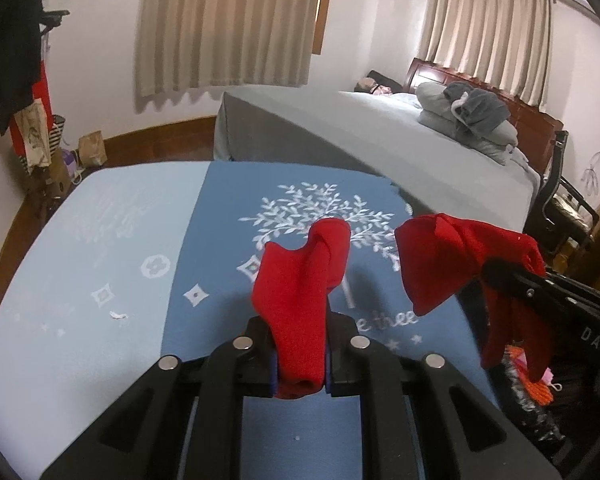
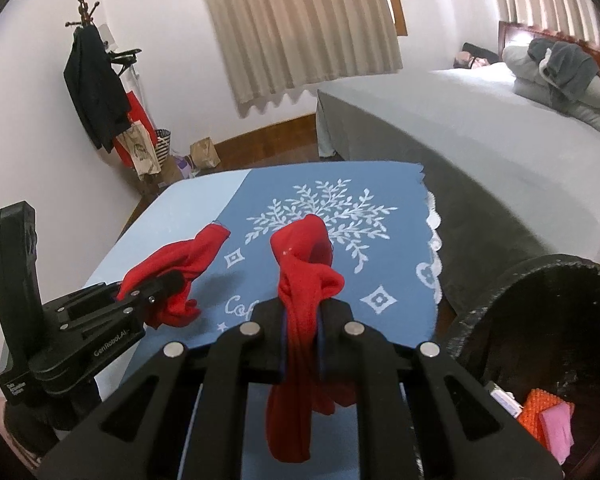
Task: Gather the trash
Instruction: 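Lift both red cloths and carry them over the black bin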
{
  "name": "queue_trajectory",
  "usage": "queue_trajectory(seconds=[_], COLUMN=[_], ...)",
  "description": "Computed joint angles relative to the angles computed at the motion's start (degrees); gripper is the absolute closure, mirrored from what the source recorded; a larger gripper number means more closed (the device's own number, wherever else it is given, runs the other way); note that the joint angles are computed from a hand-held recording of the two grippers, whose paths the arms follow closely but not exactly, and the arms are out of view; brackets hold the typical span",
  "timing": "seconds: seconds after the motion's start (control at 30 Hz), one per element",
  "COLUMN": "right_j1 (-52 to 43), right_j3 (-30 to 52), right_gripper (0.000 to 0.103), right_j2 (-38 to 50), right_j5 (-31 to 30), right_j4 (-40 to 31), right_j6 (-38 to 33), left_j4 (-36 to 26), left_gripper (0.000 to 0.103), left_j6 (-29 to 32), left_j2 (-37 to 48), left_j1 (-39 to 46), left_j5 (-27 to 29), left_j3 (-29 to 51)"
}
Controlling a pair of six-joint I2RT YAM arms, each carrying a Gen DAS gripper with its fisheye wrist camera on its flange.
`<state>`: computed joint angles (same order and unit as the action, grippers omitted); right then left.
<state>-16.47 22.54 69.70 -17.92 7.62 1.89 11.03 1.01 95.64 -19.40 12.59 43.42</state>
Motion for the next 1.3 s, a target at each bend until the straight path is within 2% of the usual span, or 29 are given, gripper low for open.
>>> queue_trajectory(seconds=[0.37,0.67,1.03,1.3], right_j1=[-8.12,-19.87,-36.66,-50.48], right_j3=[-0.44,0.48,1.45,3.01], right_gripper=[0.093,0.093,0.093,0.093], right_j2=[-12.56,-20.67,-23.62,-21.57], right_j5=[-5.22,-12.30,-20.88,-27.46], right_j4=[-10.07,-19.25,-27.50,-32.55], right_j6=[-3.32,-8.78,-18.03,-26.76], left_j4=[-2.12,-3.95,-5.24,-5.14], left_gripper=[0.088,0.088,0.088,0.088], left_j6=[-2.33,-3.53,-5.36,-6.21], left_j2=[-6.38,-10.41,-11.63,-10.82], left_j1=[-5.24,-10.99,-19.39,-26.04], left_j5=[-1.82,-3.96,-6.37,-7.95], left_j3=[-1.00,-1.11,0.58,2.54])
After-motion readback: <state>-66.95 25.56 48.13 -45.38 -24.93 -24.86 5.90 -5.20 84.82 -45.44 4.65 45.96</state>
